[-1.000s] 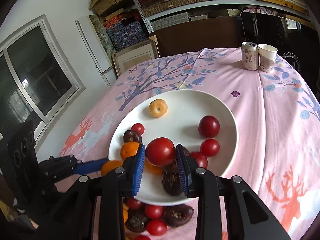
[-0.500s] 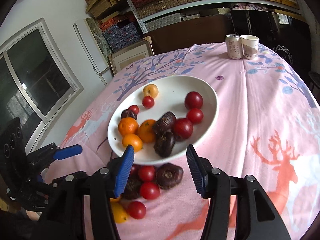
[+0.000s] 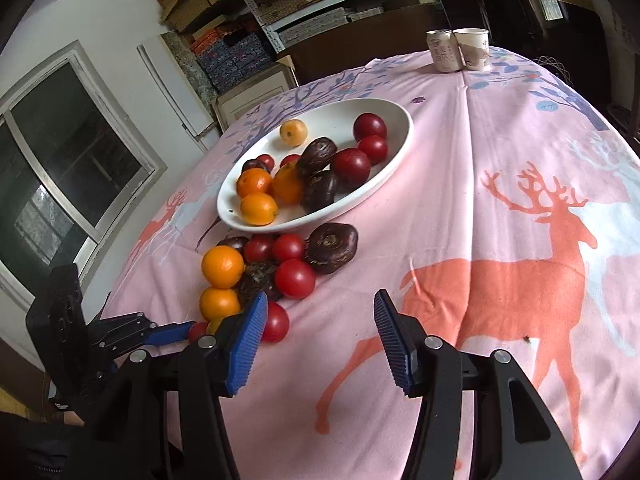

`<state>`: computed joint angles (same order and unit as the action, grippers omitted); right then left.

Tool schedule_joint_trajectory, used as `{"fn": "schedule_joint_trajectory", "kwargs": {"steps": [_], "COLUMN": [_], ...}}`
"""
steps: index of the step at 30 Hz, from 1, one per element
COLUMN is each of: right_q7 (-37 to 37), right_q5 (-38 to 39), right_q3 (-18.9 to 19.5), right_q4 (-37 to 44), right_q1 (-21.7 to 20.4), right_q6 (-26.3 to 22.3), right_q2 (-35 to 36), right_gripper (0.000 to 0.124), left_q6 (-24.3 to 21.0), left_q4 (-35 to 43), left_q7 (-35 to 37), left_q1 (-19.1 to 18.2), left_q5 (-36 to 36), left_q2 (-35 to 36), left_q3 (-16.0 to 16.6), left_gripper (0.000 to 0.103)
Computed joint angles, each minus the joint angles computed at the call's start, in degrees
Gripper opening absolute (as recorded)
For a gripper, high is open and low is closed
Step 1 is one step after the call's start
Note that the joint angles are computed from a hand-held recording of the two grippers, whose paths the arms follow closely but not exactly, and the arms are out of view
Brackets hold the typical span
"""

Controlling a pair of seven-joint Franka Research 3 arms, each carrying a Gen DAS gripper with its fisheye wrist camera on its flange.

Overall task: Organize fruits
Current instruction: 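Carry the orange and red plum onto the plate and open both grippers, then grasp a red tomato with the left gripper while the right gripper grasps a yellow tomato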

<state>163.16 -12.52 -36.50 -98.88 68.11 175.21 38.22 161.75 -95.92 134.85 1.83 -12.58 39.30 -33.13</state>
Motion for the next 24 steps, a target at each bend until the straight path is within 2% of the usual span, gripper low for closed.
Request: {"fn": "schedule_joint_trajectory", "kwargs": {"steps": [2, 3, 6, 10, 16, 21, 22, 23, 24], "right_q7": [-1.47, -2.44, -5.36, -9.98, -12.08, -10.41, -9.40, -8.26, -7.72], "right_q5": [-0.66, -1.04, -2.96, -4.60, -3.88, -5.13, -5.70, -6.32, -6.59], "right_q3": [1.14, 2.09, 5.09, 11.54, 18.80, 19.67, 19.27, 18.85, 19.21], "right_q4": [1.01, 1.70, 4.95, 10.71, 17.89, 22.99, 23.28, 23.15, 22.44], "right_q1": [-0.26, -0.75, -2.33, -6.89, -13.13, -14.58, -14.42, -14.23, -14.71], "right_q6": [-0.51, -0.87, -2.59, -4.97, -9.40, -13.77, -14.09, -14.16, -13.15], "right_q2": [0.01, -0.03, 0.83, 2.82, 6.32, 9.25, 9.47, 9.47, 9.19], "right_gripper": [0.056, 0.056, 0.056, 0.056, 0.056, 0.055, 0.050, 0.039, 0.038], "left_q6": [3.61, 4.74, 5.60, 6.67, 5.75, 4.71, 4.54, 4.49, 4.46], "left_q4": [-2.26, -3.35, -5.15, -6.12, -5.18, -4.48, -4.34, -4.13, -3.96], "left_q7": [1.03, 2.04, 3.32, 3.60, 0.88, 0.07, 0.07, 0.07, 0.12], "left_q1": [0.54, 1.84, 5.54, 9.33, 9.10, 8.21, 8.15, 7.97, 7.89], "left_q5": [0.15, 0.04, -0.65, -2.29, -1.93, -2.15, -2.24, -2.29, -2.33], "left_q2": [-0.85, -1.16, -2.07, -3.03, -3.40, -2.99, -2.91, -2.76, -2.67], "left_q3": [-0.87, -2.32, -6.01, -9.13, -7.18, -5.80, -5.74, -5.61, -5.54], "left_gripper": [0.026, 0.026, 0.026, 0.026, 0.026, 0.026, 0.026, 0.026, 0.026]}}
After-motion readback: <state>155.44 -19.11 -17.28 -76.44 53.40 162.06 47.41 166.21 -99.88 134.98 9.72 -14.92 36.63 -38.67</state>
